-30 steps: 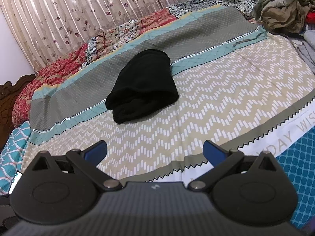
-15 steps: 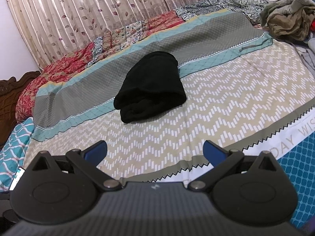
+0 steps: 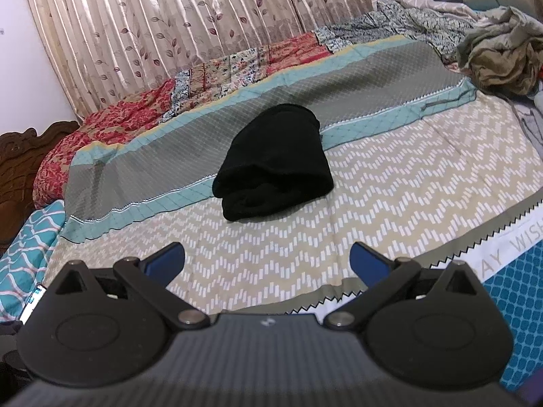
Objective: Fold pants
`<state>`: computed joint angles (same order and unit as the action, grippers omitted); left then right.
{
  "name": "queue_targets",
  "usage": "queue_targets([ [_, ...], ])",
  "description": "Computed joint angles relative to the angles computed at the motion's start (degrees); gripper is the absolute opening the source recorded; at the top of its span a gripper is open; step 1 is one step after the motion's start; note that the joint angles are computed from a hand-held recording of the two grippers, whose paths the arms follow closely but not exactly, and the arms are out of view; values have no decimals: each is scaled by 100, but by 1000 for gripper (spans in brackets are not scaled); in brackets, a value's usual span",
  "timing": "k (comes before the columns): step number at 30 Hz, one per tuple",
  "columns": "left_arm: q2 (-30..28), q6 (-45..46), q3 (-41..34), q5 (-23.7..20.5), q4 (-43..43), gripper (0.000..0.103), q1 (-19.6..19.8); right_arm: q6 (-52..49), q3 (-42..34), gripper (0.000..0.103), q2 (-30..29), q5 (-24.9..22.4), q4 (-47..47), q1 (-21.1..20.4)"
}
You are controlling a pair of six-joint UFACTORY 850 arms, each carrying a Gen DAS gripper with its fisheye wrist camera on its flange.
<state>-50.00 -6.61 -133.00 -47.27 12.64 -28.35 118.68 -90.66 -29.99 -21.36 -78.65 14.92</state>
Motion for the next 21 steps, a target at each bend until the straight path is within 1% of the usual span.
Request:
queue_targets([
  [4,220,-73,313,373,112,103,37,-31,-19,103,16,-69,-37,50],
  [6,221,-190,276,396,173,103,73,-63,-27,103,25,-89,-29,68],
  [9,158,-411,128,287,247,103,137,-67,-51,103,25,-147,-67,109],
  [12,191,-559,160,301,303,103,188,3,-56,103,31,-215,-158,157],
  [21,523,-840,747,611,736,103,221,25,-62,103,43,-311,-226,252],
])
